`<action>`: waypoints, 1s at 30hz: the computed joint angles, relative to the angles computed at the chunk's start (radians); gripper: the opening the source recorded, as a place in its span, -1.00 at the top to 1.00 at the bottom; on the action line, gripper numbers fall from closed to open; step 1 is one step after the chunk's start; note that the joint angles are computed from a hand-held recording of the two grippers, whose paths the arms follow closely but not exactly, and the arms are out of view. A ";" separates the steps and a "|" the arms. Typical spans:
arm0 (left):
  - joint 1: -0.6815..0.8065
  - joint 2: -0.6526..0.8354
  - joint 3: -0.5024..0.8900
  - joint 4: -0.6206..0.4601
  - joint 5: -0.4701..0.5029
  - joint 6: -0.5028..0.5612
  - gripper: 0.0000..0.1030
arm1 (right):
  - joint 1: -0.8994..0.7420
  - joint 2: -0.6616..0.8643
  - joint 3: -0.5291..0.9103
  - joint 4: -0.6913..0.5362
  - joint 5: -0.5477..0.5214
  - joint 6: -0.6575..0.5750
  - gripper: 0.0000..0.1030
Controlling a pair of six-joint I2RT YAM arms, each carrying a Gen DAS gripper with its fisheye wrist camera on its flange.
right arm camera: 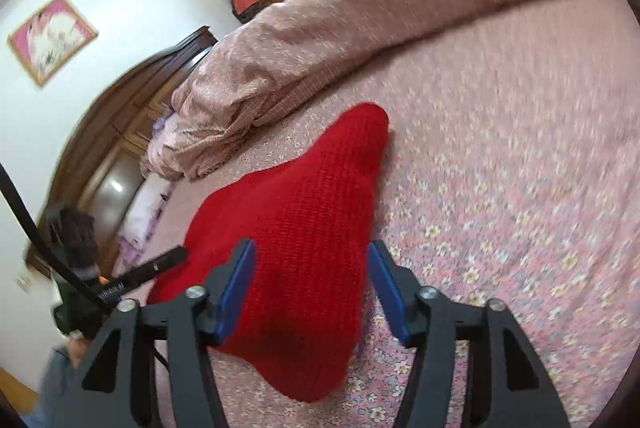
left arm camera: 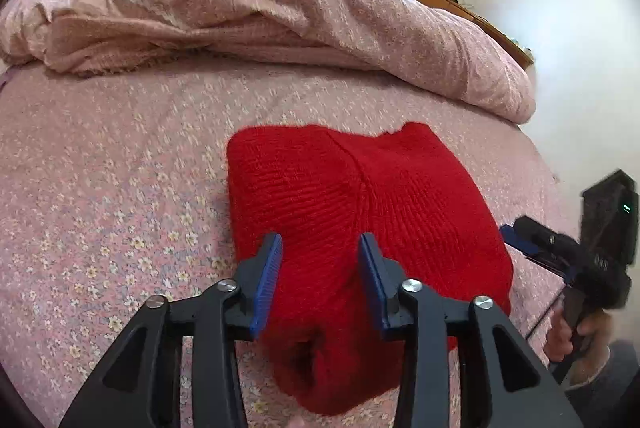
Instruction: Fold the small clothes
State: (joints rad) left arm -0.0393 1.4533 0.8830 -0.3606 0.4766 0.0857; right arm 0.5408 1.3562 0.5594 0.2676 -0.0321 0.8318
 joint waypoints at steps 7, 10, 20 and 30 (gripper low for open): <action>0.036 -0.083 -0.083 0.048 -0.009 0.047 -0.16 | -0.004 0.135 0.024 0.085 -0.091 0.017 -0.56; 0.081 -0.095 -0.090 0.071 0.083 0.020 -0.33 | 0.018 0.169 0.059 0.068 -0.085 -0.003 -0.61; 0.169 0.327 0.102 -0.069 0.314 -0.073 -0.79 | 0.010 0.202 0.057 0.089 -0.133 -0.001 -0.72; 0.132 0.370 0.127 -0.057 0.401 -0.029 -0.81 | -0.013 0.297 0.031 0.259 -0.246 0.072 -0.78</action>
State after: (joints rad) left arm 0.0923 1.8231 1.0101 -0.4174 0.8776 0.0562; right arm 0.5278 1.6528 0.5905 0.5266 -0.2783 0.9039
